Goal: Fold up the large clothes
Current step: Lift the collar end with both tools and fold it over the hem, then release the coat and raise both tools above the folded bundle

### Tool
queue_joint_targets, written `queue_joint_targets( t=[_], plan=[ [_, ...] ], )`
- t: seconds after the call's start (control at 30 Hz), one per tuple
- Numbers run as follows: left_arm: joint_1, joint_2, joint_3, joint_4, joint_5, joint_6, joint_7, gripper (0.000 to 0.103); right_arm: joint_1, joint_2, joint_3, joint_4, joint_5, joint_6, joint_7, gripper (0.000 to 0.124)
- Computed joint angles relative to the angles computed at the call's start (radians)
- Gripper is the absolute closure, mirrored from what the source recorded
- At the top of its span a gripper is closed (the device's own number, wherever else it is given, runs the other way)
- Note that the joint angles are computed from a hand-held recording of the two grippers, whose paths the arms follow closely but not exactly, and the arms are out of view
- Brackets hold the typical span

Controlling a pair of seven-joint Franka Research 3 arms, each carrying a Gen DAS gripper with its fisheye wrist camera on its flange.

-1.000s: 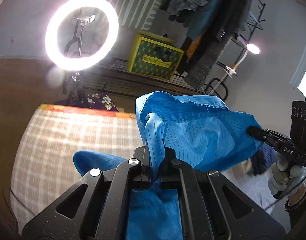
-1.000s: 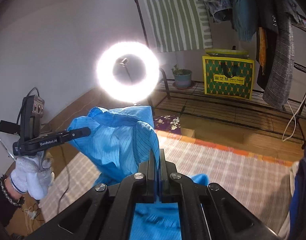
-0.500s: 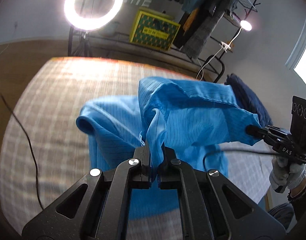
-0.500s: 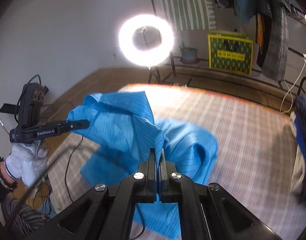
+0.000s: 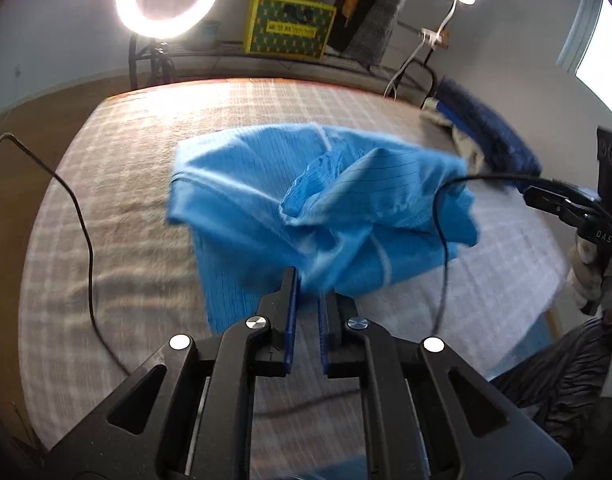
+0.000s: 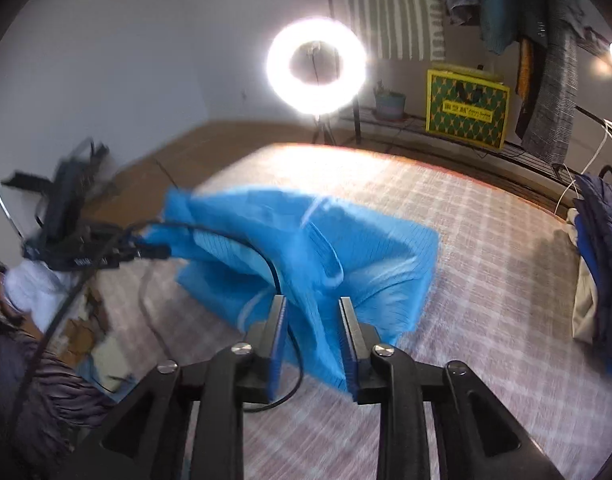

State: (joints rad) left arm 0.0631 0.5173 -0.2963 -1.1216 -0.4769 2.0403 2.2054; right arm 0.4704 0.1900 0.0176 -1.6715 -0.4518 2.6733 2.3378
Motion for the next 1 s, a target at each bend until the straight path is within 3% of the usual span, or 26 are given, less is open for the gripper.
queue_joint_targets(
  t=[0.1,0.27,0.3,0.37,0.4,0.43,0.53,0.8,1.0],
  plan=[
    [0.047,-0.073,-0.007,-0.079,-0.082,0.007,0.002,0.097,-0.004,-0.098,0.005,-0.09,-0.037,0.059,0.068,0.096],
    [0.077,-0.122,0.008,-0.087,-0.18,-0.013,-0.016,0.097,-0.047,-0.211,0.064,-0.164,-0.104,0.089,0.153,0.096],
    [0.078,-0.128,0.012,-0.083,-0.192,-0.015,-0.027,0.094,-0.058,-0.232,0.078,-0.178,-0.104,0.092,0.155,0.095],
    [0.074,-0.128,0.021,-0.071,-0.206,-0.007,-0.054,0.076,-0.079,-0.262,0.105,-0.193,-0.111,0.103,0.169,0.091],
    [0.069,-0.125,0.024,-0.065,-0.207,0.002,-0.07,0.059,-0.091,-0.266,0.118,-0.194,-0.114,0.103,0.178,0.088],
    [0.064,-0.123,0.025,-0.065,-0.209,0.015,-0.083,0.055,-0.101,-0.269,0.13,-0.194,-0.118,0.098,0.195,0.087],
    [0.045,-0.107,0.024,-0.062,-0.191,0.025,-0.106,0.055,-0.122,-0.261,0.142,-0.209,-0.1,0.1,0.218,0.076],
    [-0.036,-0.017,-0.005,-0.031,-0.082,0.014,-0.115,0.056,-0.124,-0.129,0.085,-0.226,0.147,0.149,0.181,0.076],
    [-0.097,0.08,-0.023,0.064,0.012,-0.01,-0.101,0.059,-0.158,-0.036,0.075,-0.242,0.519,0.3,-0.002,0.076]
  ],
)
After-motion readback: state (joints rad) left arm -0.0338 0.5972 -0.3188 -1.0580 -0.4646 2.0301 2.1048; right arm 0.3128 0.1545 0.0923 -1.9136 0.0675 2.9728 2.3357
